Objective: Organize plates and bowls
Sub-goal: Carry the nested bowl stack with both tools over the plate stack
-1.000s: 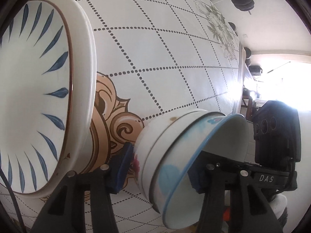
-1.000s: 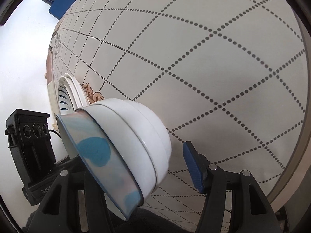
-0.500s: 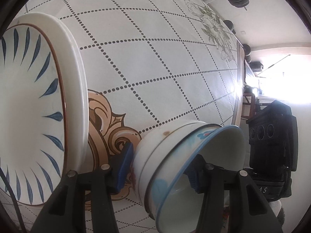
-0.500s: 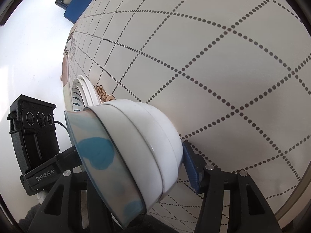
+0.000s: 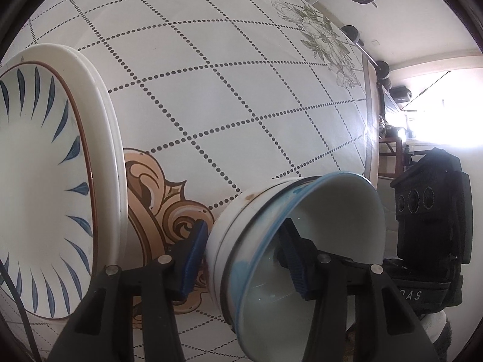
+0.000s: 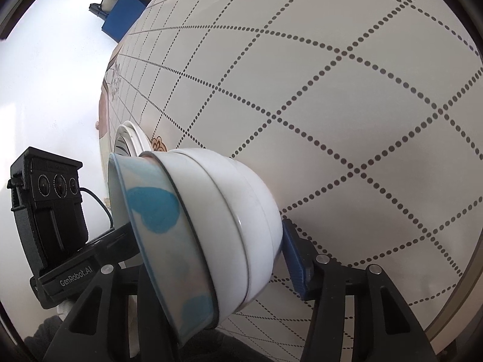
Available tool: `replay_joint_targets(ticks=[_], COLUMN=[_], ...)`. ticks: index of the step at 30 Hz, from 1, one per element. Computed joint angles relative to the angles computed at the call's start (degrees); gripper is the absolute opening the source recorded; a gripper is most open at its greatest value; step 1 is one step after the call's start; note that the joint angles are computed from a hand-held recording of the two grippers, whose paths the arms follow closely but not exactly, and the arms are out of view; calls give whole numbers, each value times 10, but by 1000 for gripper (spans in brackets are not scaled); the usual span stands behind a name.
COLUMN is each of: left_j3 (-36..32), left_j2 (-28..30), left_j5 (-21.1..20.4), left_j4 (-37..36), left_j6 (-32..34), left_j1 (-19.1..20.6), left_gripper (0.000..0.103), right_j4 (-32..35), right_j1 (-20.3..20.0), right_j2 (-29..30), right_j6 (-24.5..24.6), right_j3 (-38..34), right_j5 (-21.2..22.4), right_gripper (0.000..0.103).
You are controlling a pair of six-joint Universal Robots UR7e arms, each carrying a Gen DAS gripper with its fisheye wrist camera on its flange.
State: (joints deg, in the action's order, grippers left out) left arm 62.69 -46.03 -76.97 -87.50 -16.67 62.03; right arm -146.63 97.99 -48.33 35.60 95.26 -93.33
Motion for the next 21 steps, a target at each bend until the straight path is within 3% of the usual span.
replay_joint_targets(ticks=[21], left_j3=[-34], left_j2=[4], left_j5=[7], left_j4=[12], left_j6=[28], left_j1=[-20], left_gripper=[43], right_j4=[6], right_j1=[17], right_j2=[-37], right_j6=[-6], right_j3=[9], right_j5=[-19], right_gripper=[54])
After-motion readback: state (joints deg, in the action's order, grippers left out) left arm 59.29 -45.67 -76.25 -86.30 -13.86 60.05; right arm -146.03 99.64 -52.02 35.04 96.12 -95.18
